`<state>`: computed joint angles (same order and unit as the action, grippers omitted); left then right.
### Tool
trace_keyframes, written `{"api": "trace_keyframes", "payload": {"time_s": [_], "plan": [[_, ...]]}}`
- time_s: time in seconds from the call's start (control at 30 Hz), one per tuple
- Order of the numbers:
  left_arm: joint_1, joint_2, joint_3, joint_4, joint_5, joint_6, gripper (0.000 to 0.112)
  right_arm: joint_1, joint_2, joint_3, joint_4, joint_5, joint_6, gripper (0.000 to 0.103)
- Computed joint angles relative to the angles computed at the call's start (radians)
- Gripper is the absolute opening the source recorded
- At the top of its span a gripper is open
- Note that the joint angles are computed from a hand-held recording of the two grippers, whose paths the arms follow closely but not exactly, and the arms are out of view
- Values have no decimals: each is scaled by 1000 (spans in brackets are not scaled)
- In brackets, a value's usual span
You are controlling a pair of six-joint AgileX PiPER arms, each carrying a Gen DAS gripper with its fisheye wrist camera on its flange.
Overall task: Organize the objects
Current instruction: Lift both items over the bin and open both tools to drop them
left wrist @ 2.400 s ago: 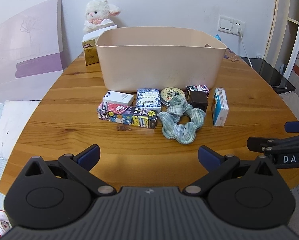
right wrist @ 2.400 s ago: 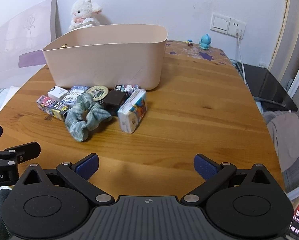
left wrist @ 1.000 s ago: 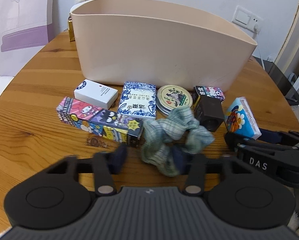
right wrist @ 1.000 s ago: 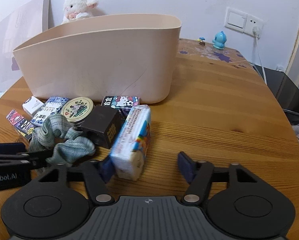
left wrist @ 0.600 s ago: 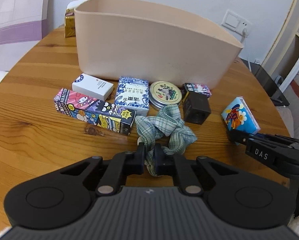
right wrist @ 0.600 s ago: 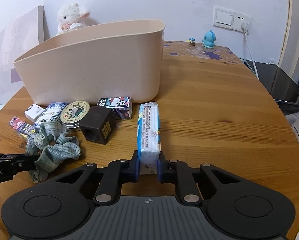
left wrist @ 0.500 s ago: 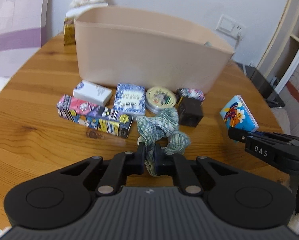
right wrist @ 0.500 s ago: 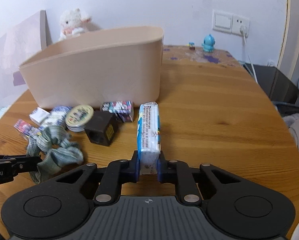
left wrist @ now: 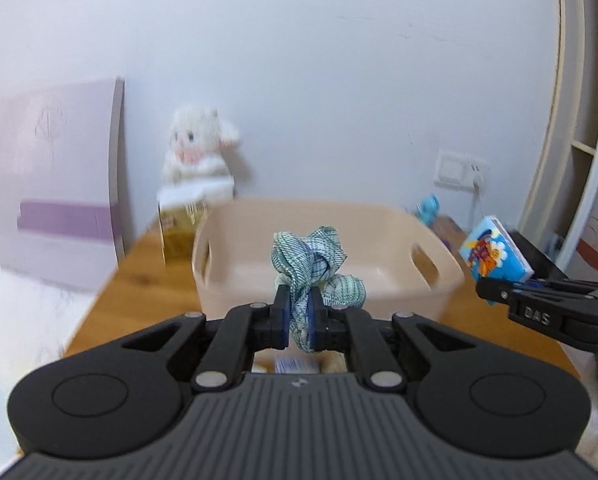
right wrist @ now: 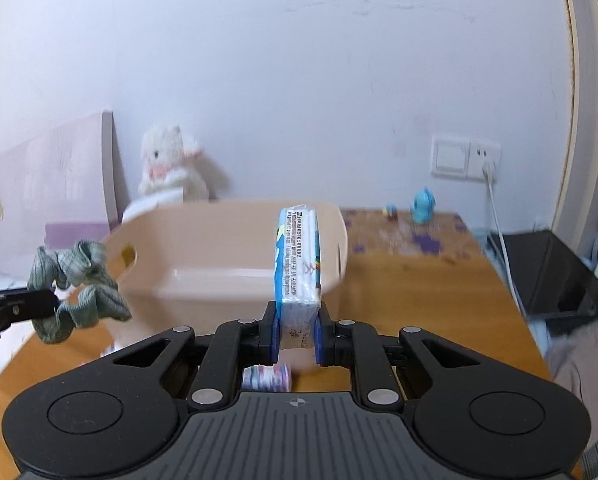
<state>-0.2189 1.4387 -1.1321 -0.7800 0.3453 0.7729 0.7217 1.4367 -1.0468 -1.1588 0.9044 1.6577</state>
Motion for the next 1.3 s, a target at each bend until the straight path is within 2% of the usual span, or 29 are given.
{"api": "trace_keyframes", "payload": {"time_s": [0.1,0.2,0.47,0.53,0.67,0.7,0.77,0.8,0.83,0.87,0.9,0.97,1.0,1.03,1.1,1.3], "plan": [[-38,99,-113,170,-58,-167,10,-63,46,-69,2,-30,-51,15],[-65,201,-232,362,-65,-357,10,-134,101,-147,34,-67,-120,15],[-73,509,-564,610,109,-637,10,-276,305,-338,217,-124,-366,15],[-82,555,-615,674,146,-687,10,-288,345,-373,248,-120,-410,15],[-102,565,-615,767,163,-738,15,-303,411,-436,310,-94,-500,17],[-105,559,-608,781,163,-750,15,-304,415,-437,314,-93,-501,31],[-104,532,-575,790,151,-761,19,-303,394,-416,321,-103,-492,39],[-99,522,-569,778,158,-753,40,-298,377,-398,313,-109,-476,49],[-92,507,-555,758,157,-742,55,-291,357,-380,299,-112,-460,62],[-83,478,-518,729,133,-729,76,-280,335,-363,282,-107,-441,68],[-75,449,-481,704,102,-717,86,-268,314,-346,264,-102,-425,78],[-58,398,-423,641,64,-651,89,-241,268,-315,243,-87,-405,85],[-54,380,-409,636,65,-633,91,-227,247,-301,237,-77,-395,98],[-52,358,-388,650,60,-630,92,-216,221,-278,229,-81,-383,103],[-44,310,-333,658,38,-611,95,-184,177,-245,225,-63,-368,103],[28,188,-199,454,39,-380,99,-104,87,-146,232,-32,-327,103]]}}
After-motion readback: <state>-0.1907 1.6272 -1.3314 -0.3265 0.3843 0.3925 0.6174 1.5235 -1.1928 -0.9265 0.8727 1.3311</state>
